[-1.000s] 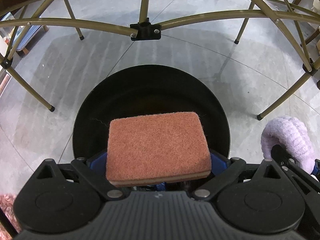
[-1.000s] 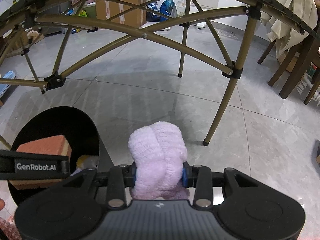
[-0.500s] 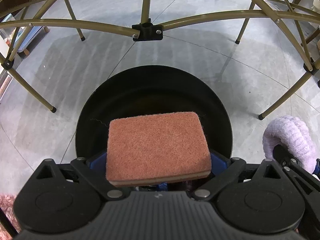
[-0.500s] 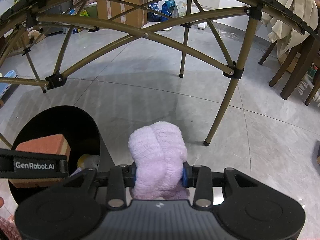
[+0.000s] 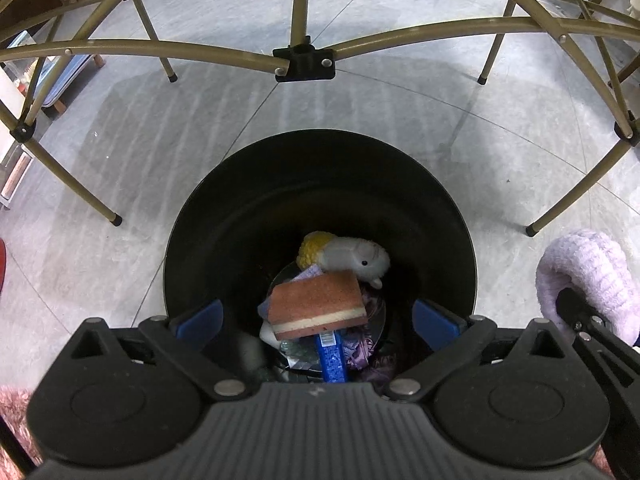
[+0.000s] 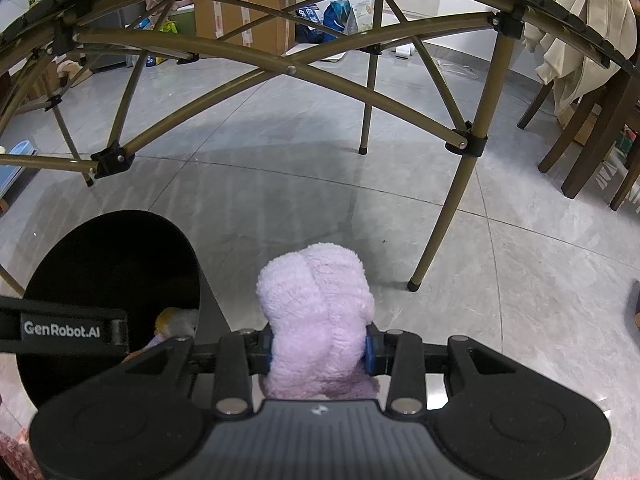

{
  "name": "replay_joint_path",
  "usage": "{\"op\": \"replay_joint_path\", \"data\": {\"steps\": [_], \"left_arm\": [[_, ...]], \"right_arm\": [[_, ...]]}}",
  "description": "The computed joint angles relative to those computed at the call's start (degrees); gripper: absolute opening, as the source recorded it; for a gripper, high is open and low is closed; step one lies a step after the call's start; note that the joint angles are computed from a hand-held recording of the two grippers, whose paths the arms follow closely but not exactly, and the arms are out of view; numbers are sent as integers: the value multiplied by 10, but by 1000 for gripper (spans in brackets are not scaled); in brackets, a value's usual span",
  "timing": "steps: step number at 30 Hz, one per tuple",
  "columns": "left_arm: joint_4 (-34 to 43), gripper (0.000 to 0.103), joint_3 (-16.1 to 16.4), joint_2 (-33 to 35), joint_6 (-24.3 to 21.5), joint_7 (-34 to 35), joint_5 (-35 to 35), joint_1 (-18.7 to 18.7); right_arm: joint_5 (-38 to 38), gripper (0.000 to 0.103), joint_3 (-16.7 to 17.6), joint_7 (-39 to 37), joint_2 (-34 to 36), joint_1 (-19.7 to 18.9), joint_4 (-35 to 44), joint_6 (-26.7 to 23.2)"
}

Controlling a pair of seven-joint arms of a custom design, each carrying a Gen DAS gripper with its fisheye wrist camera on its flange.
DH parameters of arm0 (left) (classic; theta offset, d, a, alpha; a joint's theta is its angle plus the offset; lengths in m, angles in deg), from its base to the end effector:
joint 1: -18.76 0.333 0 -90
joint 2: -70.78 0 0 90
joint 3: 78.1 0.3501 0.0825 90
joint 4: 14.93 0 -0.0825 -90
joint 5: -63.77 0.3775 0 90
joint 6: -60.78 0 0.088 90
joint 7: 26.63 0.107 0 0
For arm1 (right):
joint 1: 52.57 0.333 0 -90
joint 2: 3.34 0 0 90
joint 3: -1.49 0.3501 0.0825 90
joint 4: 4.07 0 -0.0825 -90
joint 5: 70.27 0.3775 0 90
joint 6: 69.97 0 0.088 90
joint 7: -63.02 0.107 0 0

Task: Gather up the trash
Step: 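Lower the orange sponge into the bin and open the left tool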

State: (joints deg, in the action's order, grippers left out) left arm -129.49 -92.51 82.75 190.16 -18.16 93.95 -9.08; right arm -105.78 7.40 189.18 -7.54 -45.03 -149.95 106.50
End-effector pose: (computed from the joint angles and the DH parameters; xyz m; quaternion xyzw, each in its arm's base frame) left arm 0.4582 -0.3888 0.4034 -0.8101 0.5568 -0.0820 0.1642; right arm 0.4528 0.1572 0.3956 -0.7413 0.5980 -0.2033 0.2272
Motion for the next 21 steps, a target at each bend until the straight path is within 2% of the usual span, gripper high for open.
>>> {"op": "replay_joint_path", "data": {"steps": [9,21], "left_arm": [[-3,103,1,-4,-1,4,7,0],[-64,103,-5,-60,17,-1,20,23]], "right_arm": [[39,36,-4,-37,-2,11,-4,2],[153,36,-6,-138,-9,43,-12,9]]}}
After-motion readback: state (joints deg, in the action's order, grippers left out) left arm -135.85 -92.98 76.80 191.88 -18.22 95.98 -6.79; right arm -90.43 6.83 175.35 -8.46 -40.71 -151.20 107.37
